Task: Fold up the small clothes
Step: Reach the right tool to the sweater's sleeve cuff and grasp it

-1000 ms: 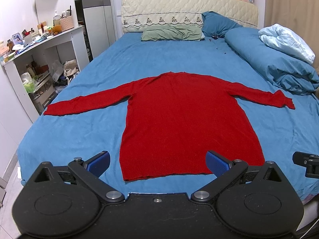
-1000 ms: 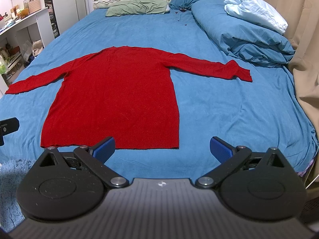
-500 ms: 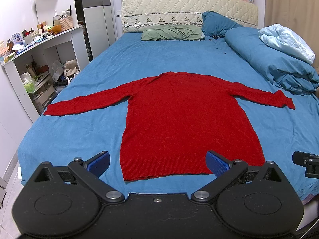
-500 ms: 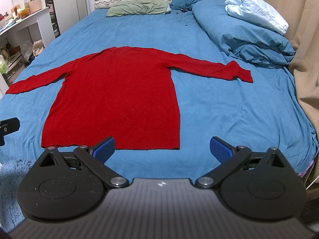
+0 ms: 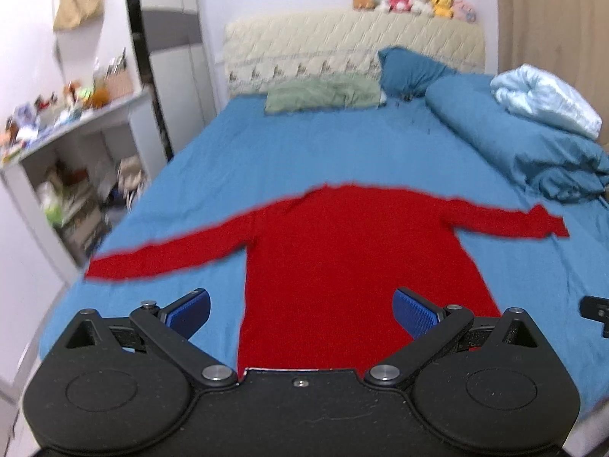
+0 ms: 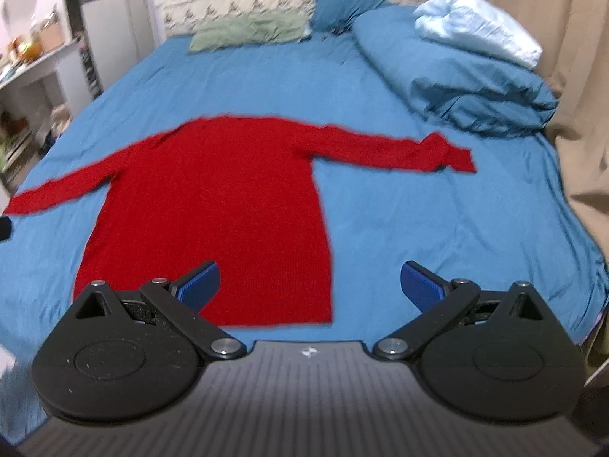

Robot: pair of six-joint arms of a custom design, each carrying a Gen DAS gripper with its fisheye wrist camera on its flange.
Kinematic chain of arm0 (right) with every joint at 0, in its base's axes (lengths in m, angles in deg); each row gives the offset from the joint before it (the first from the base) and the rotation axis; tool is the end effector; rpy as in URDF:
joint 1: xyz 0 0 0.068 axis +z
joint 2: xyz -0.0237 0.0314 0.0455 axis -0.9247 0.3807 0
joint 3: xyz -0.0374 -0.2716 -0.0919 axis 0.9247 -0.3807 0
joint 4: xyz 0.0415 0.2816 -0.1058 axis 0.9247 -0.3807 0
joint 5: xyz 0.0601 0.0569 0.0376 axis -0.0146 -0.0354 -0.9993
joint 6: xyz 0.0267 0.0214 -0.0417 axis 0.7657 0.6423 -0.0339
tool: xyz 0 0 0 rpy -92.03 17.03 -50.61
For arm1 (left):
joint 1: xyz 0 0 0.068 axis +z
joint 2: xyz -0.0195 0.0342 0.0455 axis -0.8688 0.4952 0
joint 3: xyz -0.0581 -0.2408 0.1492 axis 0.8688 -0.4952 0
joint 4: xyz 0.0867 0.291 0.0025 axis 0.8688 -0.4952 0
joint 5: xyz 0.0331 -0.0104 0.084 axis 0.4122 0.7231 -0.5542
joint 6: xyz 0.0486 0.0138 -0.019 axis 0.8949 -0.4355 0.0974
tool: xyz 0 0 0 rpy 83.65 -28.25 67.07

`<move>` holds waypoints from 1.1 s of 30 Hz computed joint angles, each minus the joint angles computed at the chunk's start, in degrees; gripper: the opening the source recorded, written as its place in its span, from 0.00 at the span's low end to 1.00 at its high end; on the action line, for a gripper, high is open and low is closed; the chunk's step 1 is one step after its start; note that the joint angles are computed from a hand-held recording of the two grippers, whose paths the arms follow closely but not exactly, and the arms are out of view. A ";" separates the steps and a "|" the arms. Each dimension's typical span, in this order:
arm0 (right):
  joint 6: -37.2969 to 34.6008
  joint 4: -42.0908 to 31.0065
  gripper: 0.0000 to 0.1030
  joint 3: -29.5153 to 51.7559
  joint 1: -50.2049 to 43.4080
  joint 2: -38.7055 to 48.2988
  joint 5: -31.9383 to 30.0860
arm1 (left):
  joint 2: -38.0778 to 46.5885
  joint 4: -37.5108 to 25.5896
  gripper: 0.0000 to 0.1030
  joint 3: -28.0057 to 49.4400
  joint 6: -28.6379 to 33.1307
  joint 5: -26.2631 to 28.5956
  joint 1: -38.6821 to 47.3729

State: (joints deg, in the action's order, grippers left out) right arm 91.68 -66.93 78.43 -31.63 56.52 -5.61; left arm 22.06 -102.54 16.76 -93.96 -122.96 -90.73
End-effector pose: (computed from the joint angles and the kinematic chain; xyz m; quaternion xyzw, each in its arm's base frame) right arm 0.1416 0.0863 0.2105 -0.0603 0.9147 0.0102 0.3996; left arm 0.1955 -0.0884 0.2369 -0.1221 0.8867 0.1144 0.4310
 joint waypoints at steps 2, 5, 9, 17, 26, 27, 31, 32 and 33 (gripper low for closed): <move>-3.76 4.18 1.00 1.59 -6.40 2.89 -2.68 | 4.14 7.50 1.00 2.43 7.05 2.88 4.79; -8.13 11.72 1.00 4.94 -16.02 9.95 -6.88 | 13.87 17.07 1.00 8.02 14.24 8.71 11.12; -10.11 22.27 1.00 10.52 -26.31 23.67 -11.91 | 29.02 24.69 1.00 17.66 18.22 16.94 16.87; -9.32 38.79 1.00 23.99 -37.08 56.11 -16.00 | 58.63 29.18 1.00 39.97 21.21 25.96 21.69; -3.93 54.51 1.00 37.69 -42.99 85.33 -19.61 | 83.65 26.92 1.00 62.96 21.86 28.50 23.48; -3.10 55.40 1.00 39.68 -43.53 88.17 -19.73 | 86.02 26.04 1.00 65.49 22.07 28.67 23.50; 0.31 57.87 1.00 48.60 -46.03 99.04 -21.37 | 94.96 22.49 1.00 75.22 22.21 30.11 23.93; 0.83 58.73 1.00 49.95 -46.51 100.83 -22.24 | 97.13 21.57 1.00 77.67 21.92 30.83 24.06; 1.08 59.42 0.99 51.60 -46.92 102.79 -23.11 | 98.78 20.90 1.00 79.62 21.75 31.33 24.14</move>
State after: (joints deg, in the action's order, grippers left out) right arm 92.76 -7.50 130.02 -78.55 159.31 -28.72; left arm 120.84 -81.64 96.38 -72.21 -91.63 -66.59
